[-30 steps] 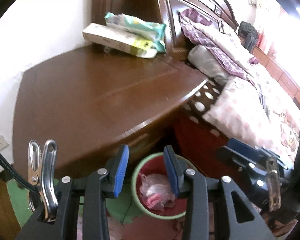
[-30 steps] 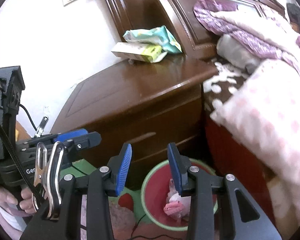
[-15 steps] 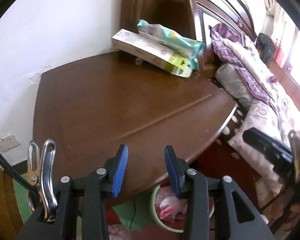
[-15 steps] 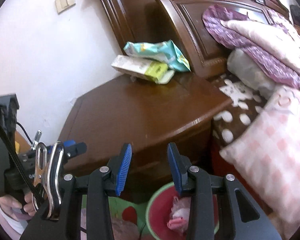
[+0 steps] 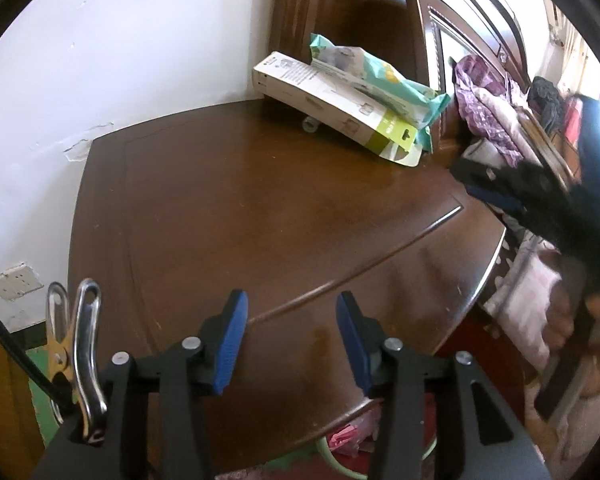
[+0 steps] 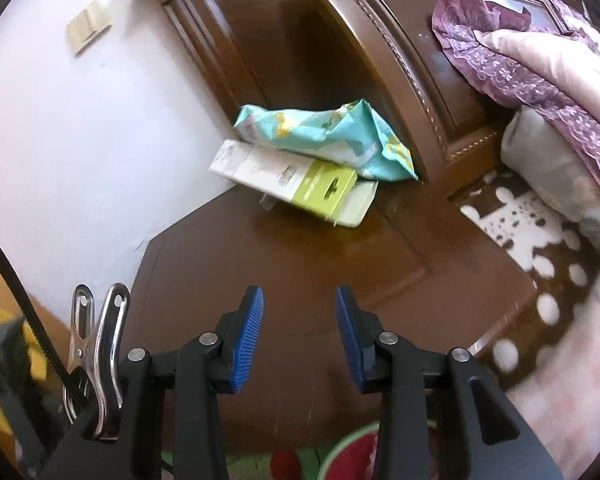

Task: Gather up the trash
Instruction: 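Grasp the end of the white-and-green box with the right gripper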

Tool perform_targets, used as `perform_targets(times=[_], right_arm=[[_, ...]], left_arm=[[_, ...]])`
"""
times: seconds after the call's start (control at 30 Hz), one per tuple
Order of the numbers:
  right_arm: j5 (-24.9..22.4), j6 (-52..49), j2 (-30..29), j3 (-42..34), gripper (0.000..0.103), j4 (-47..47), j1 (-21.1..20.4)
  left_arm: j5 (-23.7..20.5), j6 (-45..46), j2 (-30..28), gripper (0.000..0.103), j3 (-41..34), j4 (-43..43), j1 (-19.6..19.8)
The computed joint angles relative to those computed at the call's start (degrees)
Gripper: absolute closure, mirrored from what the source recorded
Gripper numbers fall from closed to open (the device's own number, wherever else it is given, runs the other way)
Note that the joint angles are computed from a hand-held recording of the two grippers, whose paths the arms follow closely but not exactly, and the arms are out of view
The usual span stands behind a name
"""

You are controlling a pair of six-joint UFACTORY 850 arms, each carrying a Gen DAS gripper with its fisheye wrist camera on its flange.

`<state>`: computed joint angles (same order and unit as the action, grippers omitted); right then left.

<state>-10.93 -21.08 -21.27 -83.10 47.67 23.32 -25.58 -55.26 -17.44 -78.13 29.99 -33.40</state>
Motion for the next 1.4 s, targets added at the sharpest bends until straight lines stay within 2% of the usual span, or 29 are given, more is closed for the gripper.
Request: perform_targets(times=[0.13, 0.27, 0.33, 0.47, 0.63, 0.7, 0.77, 0.83, 0.9, 1.07, 1.1, 1.13, 1.2, 1.3, 1.4], right_arm=[[-1.5, -2.0, -4.4, -5.8, 0.065, 5.0, -1.2], [-2.3, 1.5, -8.3, -11.0, 0.065, 3.0, -1.8], [-3.6, -2.1, -9.8, -12.8, 0.065, 7.6, -2.2], [-4.6, -4.2, -12.0, -15.7, 0.065, 10.5, -2.4], [-4.7, 3.6, -14.1, -18.7, 0.065, 3.7, -2.6], [-3.3, 2.3, -13.3, -17.2, 0.064, 6.4, -2.7], [-2.8, 0.5, -13.4, -16.7, 0.057, 9.9, -3.1], [-3.3, 4.9, -13.8, -17.2, 0.046, 5.9, -3.3], [-4.1, 8.6, -15.2, -19.1, 0.046, 2.8, -3.3], [-9.4, -0.2, -18.8, -22.8, 0.046, 17.7, -4.8], [-10.1, -1.3, -19.3, -23.0, 0.048, 20.1, -5.1], [-11.0, -4.7, -19.5, -22.8, 0.060, 25.0, -5.4], [-12.7, -10.5, -19.6, -21.9, 0.077, 32.4, -6.0], [-15.3, -21.6, -18.4, -19.0, 0.096, 44.2, -6.7], [-19.7, -30.0, -16.8, -15.4, 0.097, 53.7, -7.5]], left_arm=[[0.4, -1.0, -0.2, 0.054, 0.0, 1.1, 0.4], [0.6, -4.1, -0.1, 0.054, 0.2, 3.8, 0.5], [0.5, -4.6, -0.3, 0.054, 0.2, 4.4, 0.6], [0.4, -5.1, -0.5, 0.053, 0.2, 5.0, 0.6], [0.0, -4.8, -0.9, 0.053, 0.1, 4.8, 0.7], [0.3, -4.8, -1.0, 0.052, 0.2, 4.5, 0.8], [0.4, -4.8, -1.1, 0.052, 0.2, 4.5, 0.8], [0.5, -5.1, -1.3, 0.052, 0.2, 4.8, 0.8], [0.6, -5.2, -1.3, 0.050, 0.3, 5.0, 0.8], [1.0, -5.4, -1.1, 0.050, 0.5, 5.2, 0.8], [1.1, -5.1, -1.1, 0.050, 0.6, 5.1, 0.8], [1.1, -4.9, -1.0, 0.050, 0.6, 5.0, 0.8], [0.8, -4.9, -0.9, 0.050, 0.7, 5.2, 0.8], [0.6, -5.6, -0.6, 0.050, 0.9, 5.6, 0.9], [0.2, -6.3, -0.5, 0.050, 0.9, 5.7, 0.9]])
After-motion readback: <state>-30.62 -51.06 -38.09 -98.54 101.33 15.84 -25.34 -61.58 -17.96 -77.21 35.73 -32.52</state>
